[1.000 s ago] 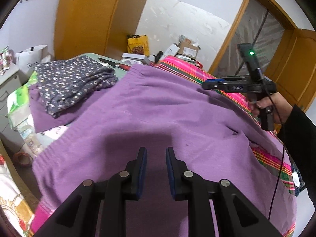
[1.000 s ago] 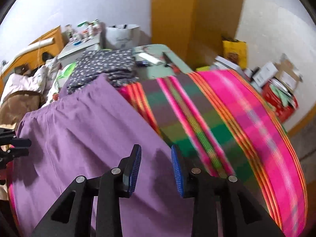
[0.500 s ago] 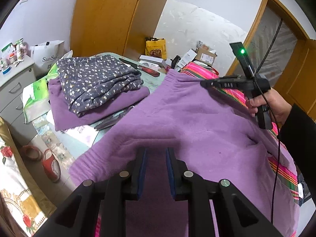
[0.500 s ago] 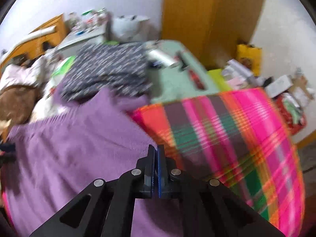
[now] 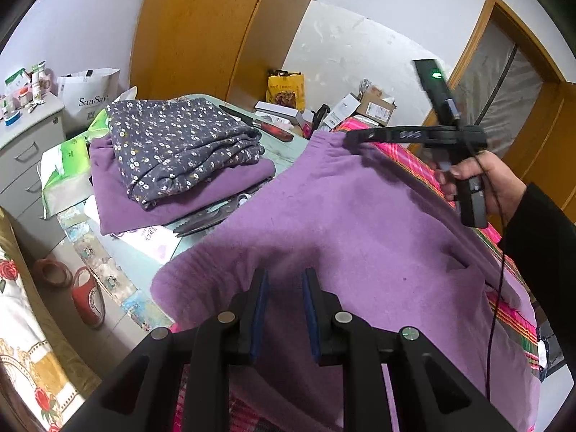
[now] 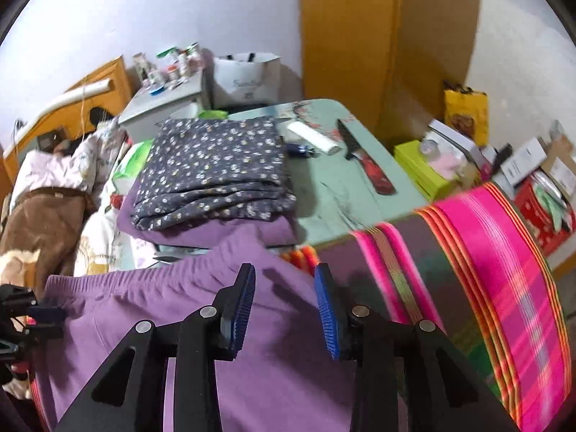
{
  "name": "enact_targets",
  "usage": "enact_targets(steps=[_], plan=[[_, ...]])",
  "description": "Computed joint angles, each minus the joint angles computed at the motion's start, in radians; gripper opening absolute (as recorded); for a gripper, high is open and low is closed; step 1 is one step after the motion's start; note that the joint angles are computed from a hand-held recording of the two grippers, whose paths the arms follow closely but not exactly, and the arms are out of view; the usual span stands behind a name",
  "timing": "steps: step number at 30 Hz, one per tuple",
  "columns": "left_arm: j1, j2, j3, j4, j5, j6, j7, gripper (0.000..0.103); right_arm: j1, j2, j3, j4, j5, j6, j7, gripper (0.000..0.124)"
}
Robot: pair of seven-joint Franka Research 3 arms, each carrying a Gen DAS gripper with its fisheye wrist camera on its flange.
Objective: Fold clothes
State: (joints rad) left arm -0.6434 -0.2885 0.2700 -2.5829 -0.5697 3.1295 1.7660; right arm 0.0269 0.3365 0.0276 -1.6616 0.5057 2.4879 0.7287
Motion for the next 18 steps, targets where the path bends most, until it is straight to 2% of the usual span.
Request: enact_targets(steps=[2,3,4,6,8,11,14,15,16,18], plan=[[0.018,-0.007,-0.011,-0.009,0.011,0.001,-0.009,0.02,0.028,0.029,-0.012,0.026,-0.064,-0.005,0.032,0.035],[0.028,-0.01,-0.017,-0.015,0.018,-0.004,-0.017,0.02,0.049,0.05,-0.028,0.044,-0.113,-0.005,0.078,0.03],[0.033,-0.014,-0.017,-0.02,0.022,-0.008,-0.02,0.02,0.064,0.067,-0.041,0.057,-0.15,0.005,0.122,0.008],[0.038,-0.015,-0.017,-0.027,0.028,-0.01,-0.025,0.02,0.069,0.081,-0.042,0.063,-0.169,0.059,0.166,0.007],[-0.005,-0.018,0.026,-0.032,0.006,0.0,0.004,0.02,0.088,0.097,-0.061,0.076,-0.218,0.098,0.236,0.006],[0.014,-0.022,0.013,-0.036,0.023,-0.007,-0.003,0.02,0.104,0.111,-0.088,0.096,-0.29,0.117,0.341,0.006],[-0.003,-0.03,0.035,-0.039,0.015,-0.013,0.009,0.019,0.032,0.041,-0.029,0.026,-0.196,0.149,0.285,0.012],[0.004,-0.033,0.03,-0.041,0.015,-0.015,0.004,0.019,-0.006,0.0,-0.004,-0.013,-0.135,0.149,0.231,0.02],[0.025,-0.039,0.01,-0.046,0.024,-0.017,-0.011,0.019,-0.046,-0.044,0.016,-0.052,-0.062,0.135,0.164,0.03],[0.089,-0.048,-0.052,-0.056,0.065,-0.016,-0.061,0.019,-0.09,-0.133,0.007,-0.141,0.036,0.119,0.064,0.034]])
